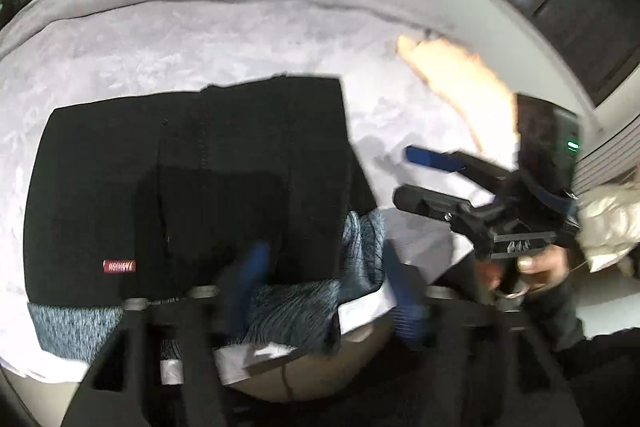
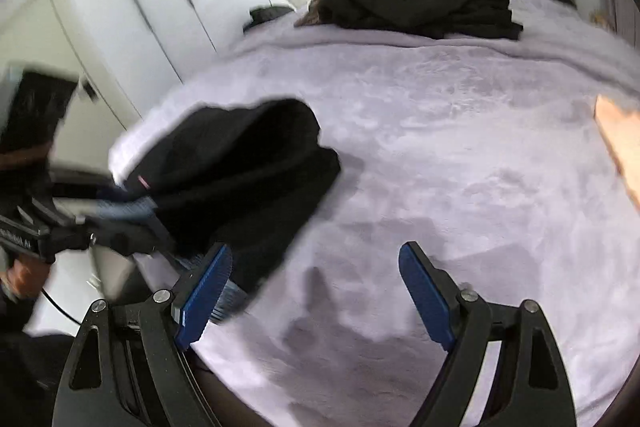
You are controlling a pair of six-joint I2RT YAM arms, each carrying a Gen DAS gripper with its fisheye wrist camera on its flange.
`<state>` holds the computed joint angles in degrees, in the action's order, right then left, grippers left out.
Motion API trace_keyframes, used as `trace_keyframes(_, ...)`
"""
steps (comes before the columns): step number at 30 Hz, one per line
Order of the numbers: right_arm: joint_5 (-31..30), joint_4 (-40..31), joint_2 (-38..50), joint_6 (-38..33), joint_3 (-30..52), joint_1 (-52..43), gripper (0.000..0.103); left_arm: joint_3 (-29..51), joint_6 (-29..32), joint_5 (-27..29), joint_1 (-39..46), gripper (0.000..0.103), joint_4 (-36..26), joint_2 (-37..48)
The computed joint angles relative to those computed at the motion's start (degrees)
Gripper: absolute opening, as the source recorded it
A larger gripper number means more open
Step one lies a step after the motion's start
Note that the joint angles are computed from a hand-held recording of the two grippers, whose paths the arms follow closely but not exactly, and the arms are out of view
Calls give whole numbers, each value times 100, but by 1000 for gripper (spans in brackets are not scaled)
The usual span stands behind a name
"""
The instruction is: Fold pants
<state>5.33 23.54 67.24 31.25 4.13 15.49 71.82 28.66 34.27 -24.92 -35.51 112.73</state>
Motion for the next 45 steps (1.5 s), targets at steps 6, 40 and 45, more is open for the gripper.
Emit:
trace_keyframes(6,-1052,2465,1961,924,66,-428,98,-455,264,361,427,85,224,-571)
trace_keyframes(40,70,-602,3104,-834,3565,-142,82,-71,-701,-1040,505,99,2231,928)
trace_keyframes(45,-408,-227,4176,-608,3706,-633,82,-584,-419,-1442,286,99,2733,671)
